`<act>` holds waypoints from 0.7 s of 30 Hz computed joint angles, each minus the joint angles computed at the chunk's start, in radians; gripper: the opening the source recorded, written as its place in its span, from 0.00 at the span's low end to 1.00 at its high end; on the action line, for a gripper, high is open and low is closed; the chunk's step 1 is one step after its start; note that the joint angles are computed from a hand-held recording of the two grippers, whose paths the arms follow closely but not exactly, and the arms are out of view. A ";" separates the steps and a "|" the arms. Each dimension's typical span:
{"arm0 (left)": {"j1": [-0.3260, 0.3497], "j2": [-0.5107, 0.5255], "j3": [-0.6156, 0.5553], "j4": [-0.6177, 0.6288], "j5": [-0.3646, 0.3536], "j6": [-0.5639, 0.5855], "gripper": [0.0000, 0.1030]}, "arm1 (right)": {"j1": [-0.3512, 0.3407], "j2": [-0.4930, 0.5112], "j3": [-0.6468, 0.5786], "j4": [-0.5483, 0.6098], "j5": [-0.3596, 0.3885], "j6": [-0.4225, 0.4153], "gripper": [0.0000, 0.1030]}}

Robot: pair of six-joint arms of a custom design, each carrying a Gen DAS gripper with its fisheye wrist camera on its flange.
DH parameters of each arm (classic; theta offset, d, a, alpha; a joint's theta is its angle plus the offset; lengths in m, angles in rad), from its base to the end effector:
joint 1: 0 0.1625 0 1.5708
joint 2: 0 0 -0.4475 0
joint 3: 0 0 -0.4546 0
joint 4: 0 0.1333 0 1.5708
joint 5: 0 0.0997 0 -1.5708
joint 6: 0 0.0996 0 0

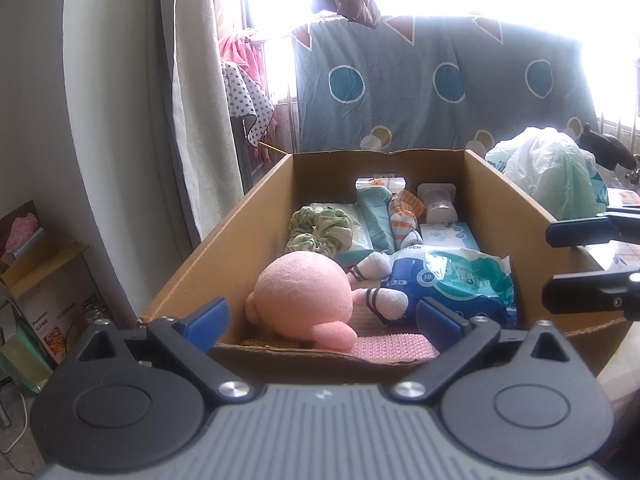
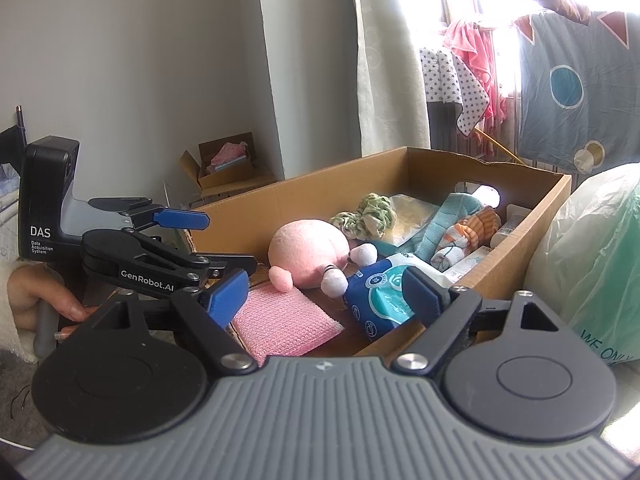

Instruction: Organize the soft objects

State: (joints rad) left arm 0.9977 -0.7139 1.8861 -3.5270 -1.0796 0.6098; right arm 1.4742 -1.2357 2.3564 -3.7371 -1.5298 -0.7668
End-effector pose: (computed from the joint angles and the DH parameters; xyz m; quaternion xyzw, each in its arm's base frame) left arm -0.1995 -0.6416 0.0448 0.4227 0.7959 -0.3664 0.2315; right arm 0.0903 -0.4920 0.2122 0.2945 -0.8147 0.4608 0.1927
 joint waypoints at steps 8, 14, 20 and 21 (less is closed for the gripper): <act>0.000 0.001 0.000 0.000 0.002 -0.002 0.98 | 0.000 -0.001 0.000 0.001 0.001 -0.001 0.83; 0.000 0.000 0.001 0.001 0.000 -0.001 0.98 | 0.000 0.000 0.000 0.002 0.002 0.000 0.83; 0.001 0.002 0.001 -0.005 -0.005 0.000 0.98 | 0.000 -0.001 -0.001 0.003 0.002 0.000 0.83; 0.001 0.001 0.002 -0.006 -0.005 0.000 0.98 | 0.000 0.000 0.000 0.002 0.001 0.000 0.83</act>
State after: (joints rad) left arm 0.9989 -0.7129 1.8884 -3.5330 -1.0843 0.6101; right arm 1.4743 -1.2358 2.3560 -3.7354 -1.5284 -0.7669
